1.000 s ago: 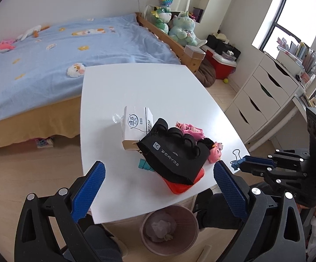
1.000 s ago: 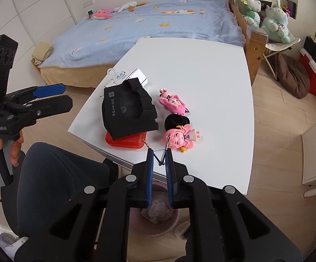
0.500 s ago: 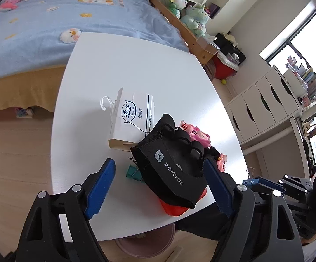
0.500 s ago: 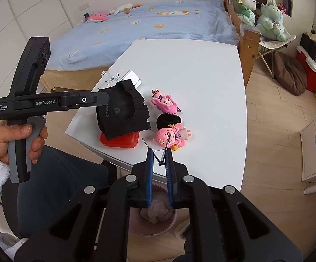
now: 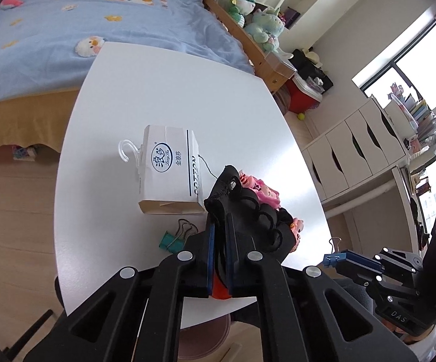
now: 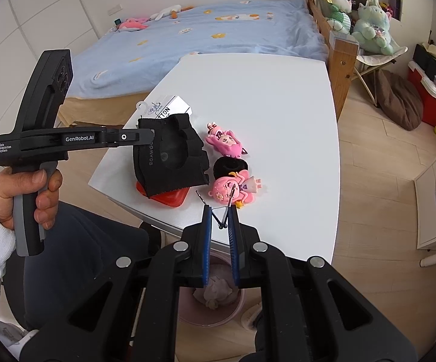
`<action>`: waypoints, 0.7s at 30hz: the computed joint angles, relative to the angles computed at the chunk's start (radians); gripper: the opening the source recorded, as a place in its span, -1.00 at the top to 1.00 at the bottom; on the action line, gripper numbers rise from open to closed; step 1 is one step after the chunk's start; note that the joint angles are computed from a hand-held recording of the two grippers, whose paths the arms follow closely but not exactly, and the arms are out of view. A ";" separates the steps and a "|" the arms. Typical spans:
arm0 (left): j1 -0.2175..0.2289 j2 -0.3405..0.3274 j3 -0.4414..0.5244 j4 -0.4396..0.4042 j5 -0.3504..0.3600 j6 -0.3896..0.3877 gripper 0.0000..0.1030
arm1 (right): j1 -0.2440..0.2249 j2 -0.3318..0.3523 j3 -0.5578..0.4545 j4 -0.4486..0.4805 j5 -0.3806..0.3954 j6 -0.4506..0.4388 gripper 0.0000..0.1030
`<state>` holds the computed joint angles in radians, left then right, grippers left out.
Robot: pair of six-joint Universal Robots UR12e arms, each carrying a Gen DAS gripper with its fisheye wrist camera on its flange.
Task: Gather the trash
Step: 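Grasp the black glove with the left gripper, then lift the black glove and drop it into the wastebasket with the left gripper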
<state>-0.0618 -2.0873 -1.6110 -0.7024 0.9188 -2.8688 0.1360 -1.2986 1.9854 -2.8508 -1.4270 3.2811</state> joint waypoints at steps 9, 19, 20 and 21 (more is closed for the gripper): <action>0.000 0.033 -0.024 0.055 -0.037 0.041 0.91 | -0.002 -0.009 0.007 -0.024 0.003 -0.005 0.80; -0.001 0.076 -0.046 0.115 -0.044 0.094 0.91 | 0.006 -0.020 0.005 -0.032 -0.001 -0.012 0.80; -0.001 0.081 -0.049 0.116 -0.042 0.103 0.91 | 0.007 -0.022 0.005 -0.033 0.001 -0.013 0.80; -0.001 0.086 -0.052 0.118 -0.038 0.114 0.91 | 0.007 -0.024 0.006 -0.034 0.001 -0.014 0.80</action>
<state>-0.0632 -2.0016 -1.6631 -0.5844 0.8811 -2.7550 0.1430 -1.3229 1.9917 -2.8848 -1.4259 3.2668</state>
